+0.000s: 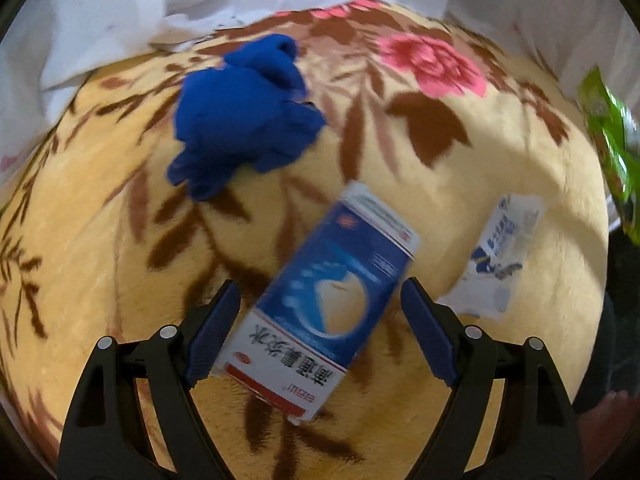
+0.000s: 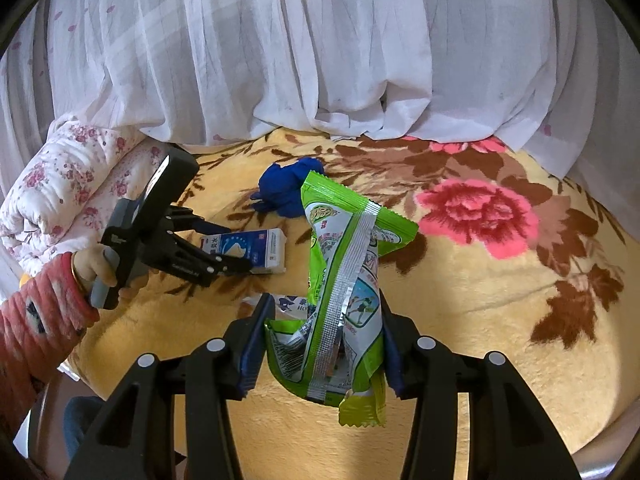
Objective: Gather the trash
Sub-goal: 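Grasp the blue-and-white medicine carton with the left tool while the right tool holds the snack bag, then lower both tools over the orange bucket and release the carton and snack bag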
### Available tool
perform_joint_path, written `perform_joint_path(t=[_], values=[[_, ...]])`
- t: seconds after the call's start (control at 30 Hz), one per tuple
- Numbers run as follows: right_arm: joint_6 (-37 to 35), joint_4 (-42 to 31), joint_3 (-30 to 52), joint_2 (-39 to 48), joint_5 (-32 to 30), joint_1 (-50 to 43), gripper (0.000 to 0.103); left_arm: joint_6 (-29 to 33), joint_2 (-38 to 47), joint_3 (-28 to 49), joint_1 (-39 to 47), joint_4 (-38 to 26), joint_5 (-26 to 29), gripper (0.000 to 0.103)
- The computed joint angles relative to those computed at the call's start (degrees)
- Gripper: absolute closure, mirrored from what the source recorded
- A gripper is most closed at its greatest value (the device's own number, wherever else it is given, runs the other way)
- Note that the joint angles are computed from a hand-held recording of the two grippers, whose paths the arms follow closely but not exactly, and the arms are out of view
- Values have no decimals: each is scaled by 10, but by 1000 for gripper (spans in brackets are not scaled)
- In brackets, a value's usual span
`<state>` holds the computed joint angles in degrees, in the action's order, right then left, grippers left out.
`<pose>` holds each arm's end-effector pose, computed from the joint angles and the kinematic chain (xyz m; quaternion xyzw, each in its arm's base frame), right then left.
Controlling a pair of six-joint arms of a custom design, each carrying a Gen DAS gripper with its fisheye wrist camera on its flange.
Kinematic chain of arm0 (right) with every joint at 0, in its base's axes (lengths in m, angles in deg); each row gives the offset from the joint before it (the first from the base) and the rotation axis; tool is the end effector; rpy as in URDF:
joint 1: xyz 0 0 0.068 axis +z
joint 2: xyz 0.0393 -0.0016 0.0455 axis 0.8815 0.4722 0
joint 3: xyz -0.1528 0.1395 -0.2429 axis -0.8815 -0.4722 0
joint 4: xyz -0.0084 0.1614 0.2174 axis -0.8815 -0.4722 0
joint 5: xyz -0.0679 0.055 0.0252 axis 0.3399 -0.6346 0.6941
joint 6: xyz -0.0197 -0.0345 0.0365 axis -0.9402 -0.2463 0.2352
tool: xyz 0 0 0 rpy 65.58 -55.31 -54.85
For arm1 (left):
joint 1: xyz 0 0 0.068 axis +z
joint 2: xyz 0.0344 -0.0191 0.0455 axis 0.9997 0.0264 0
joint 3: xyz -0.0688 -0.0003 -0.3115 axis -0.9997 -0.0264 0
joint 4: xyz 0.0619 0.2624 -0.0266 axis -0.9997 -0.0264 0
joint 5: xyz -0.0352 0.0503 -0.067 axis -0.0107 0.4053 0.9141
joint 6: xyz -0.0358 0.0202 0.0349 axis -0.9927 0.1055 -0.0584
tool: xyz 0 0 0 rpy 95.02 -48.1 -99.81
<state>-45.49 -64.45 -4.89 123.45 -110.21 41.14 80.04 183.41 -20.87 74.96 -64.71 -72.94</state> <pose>0.2312 -0.0632 0.3031 -0.1893 0.8918 0.1738 0.3723 0.3241 -0.0835 0.2424 0.2522 0.9405 -0.0728 0.2159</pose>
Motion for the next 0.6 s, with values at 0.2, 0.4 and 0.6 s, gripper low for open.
perform_joint_path(t=[0.2, 0.4, 0.6], values=[[-2, -3, -3, -3, -1, -4, 54, 5, 7, -15, -13, 14, -17, 23], [-11, -10, -7, -10, -4, -10, 54, 2, -22, -35, -6, 17, 12, 45], [-46, -50, -13, -42, -25, -34, 54, -10, -87, -79, -10, 29, 28, 49]])
